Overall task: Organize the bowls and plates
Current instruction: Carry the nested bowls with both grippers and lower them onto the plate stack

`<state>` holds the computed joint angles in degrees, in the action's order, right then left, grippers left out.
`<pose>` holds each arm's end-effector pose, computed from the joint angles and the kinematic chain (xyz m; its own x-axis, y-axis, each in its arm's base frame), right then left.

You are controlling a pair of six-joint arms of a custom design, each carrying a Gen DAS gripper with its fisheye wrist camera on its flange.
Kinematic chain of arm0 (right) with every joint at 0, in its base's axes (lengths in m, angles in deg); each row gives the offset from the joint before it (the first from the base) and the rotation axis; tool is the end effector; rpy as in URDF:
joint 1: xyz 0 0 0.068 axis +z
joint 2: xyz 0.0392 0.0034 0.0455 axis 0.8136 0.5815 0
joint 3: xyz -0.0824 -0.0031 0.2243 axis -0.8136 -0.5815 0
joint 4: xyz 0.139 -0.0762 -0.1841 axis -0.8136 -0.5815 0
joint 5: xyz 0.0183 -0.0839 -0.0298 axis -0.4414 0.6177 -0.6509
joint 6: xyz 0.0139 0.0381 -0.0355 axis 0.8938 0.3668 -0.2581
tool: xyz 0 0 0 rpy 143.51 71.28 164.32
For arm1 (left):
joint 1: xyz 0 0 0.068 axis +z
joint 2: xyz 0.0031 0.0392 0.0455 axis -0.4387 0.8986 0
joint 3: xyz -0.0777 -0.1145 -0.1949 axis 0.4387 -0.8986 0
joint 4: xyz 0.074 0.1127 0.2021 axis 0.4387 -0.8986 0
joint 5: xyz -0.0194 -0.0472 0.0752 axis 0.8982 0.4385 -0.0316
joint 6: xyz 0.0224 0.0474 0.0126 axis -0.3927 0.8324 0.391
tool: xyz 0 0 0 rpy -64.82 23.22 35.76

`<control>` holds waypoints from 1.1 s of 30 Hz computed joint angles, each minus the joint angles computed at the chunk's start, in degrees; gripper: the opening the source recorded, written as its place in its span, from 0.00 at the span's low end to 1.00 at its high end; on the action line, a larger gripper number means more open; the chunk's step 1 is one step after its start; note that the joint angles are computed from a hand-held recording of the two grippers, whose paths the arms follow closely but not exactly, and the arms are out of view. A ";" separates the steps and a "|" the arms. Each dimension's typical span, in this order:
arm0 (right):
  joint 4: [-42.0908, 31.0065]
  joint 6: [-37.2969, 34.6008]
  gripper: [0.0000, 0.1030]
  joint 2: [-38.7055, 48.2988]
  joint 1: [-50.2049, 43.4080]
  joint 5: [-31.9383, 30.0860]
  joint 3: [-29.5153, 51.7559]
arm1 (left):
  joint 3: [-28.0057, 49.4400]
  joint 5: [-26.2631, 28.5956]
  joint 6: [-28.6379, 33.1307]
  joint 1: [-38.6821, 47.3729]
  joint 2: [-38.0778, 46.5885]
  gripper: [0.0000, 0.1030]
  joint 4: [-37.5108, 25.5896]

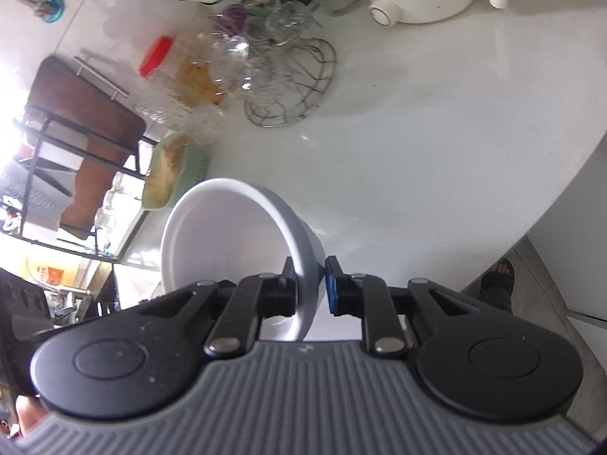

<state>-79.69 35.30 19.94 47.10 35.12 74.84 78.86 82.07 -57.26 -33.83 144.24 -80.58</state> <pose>0.3147 -0.0200 0.2517 -0.9532 0.1092 -0.2817 -0.0662 0.8343 0.5473 0.2893 -0.0490 0.2290 -0.8457 -0.4270 -0.3202 -0.2437 0.8426 -0.4801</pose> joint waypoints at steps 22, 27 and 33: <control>10.10 11.06 0.18 -14.28 22.35 4.17 -14.66 | -21.53 2.89 9.72 22.46 -32.19 0.31 -10.06; 10.52 12.60 0.18 -10.09 28.76 6.41 -10.73 | -21.76 8.20 15.76 33.89 -31.29 0.31 -11.46; 11.72 14.32 0.18 -4.08 34.75 9.83 -7.68 | -23.15 9.69 19.67 40.19 -27.23 0.31 -9.44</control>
